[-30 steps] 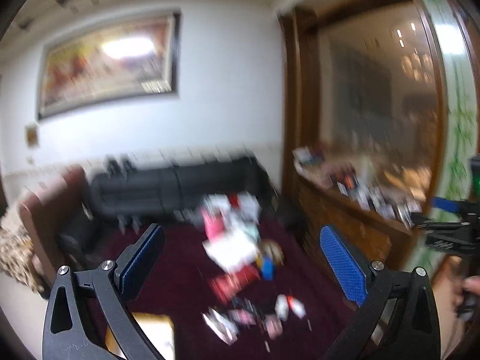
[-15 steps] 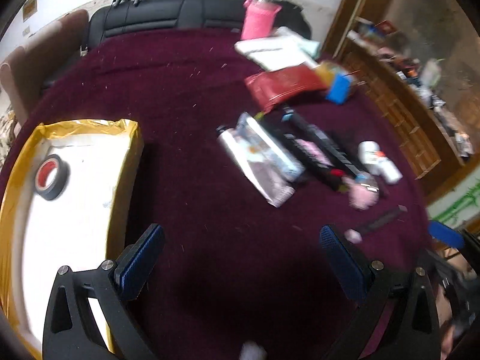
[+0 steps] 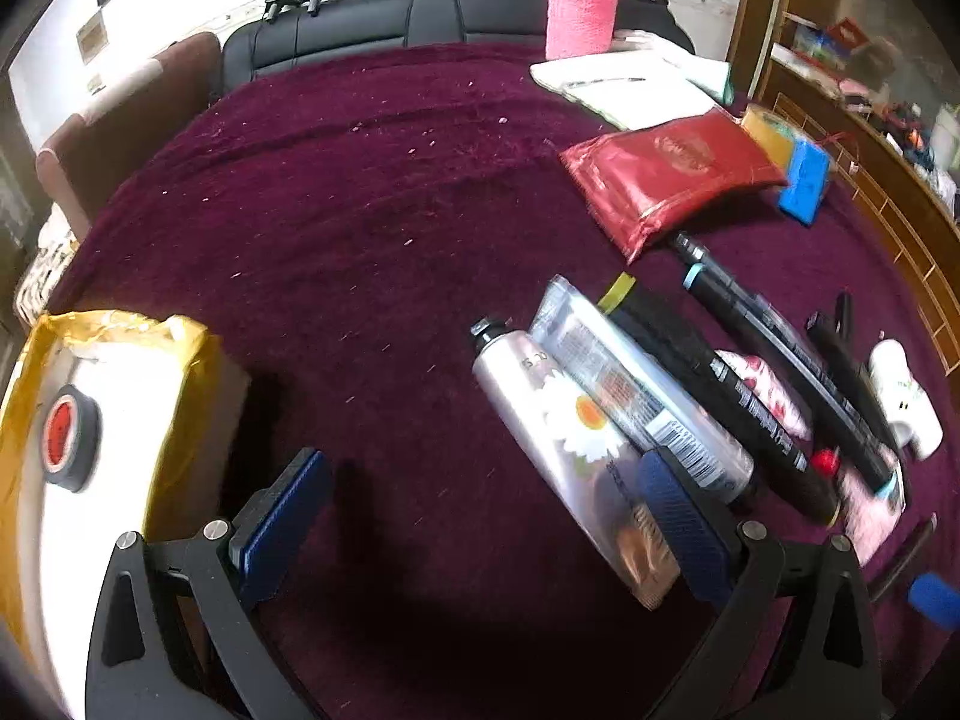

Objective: Organize objects
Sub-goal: 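Grasp the silver cone-shaped tube with the left gripper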

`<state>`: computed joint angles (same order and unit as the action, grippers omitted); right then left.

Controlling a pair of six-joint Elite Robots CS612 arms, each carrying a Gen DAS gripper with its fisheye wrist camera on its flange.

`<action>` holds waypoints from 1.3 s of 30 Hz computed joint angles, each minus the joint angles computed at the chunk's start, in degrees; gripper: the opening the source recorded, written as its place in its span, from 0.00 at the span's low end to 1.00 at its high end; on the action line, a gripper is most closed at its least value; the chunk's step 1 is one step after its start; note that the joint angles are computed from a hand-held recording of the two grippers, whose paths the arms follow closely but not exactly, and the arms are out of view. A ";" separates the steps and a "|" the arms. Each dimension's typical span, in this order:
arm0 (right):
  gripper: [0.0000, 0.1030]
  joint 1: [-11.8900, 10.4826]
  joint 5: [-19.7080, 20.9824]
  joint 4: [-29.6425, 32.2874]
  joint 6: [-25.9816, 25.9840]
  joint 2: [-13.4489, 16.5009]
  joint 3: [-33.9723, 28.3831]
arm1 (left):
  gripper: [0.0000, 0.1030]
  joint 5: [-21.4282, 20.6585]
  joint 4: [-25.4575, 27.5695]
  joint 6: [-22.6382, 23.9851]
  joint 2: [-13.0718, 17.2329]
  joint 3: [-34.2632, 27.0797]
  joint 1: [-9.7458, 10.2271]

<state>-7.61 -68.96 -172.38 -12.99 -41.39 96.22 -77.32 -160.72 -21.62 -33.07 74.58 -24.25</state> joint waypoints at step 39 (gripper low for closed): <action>0.80 4.86 4.88 18.39 -1.98 6.30 -17.43 | 0.08 -16.20 -17.73 1.94 -9.94 17.14 4.85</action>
<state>-2.75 -64.09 -153.99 -14.97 -35.09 78.79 -93.52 -178.45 -19.68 -43.01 91.72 -19.40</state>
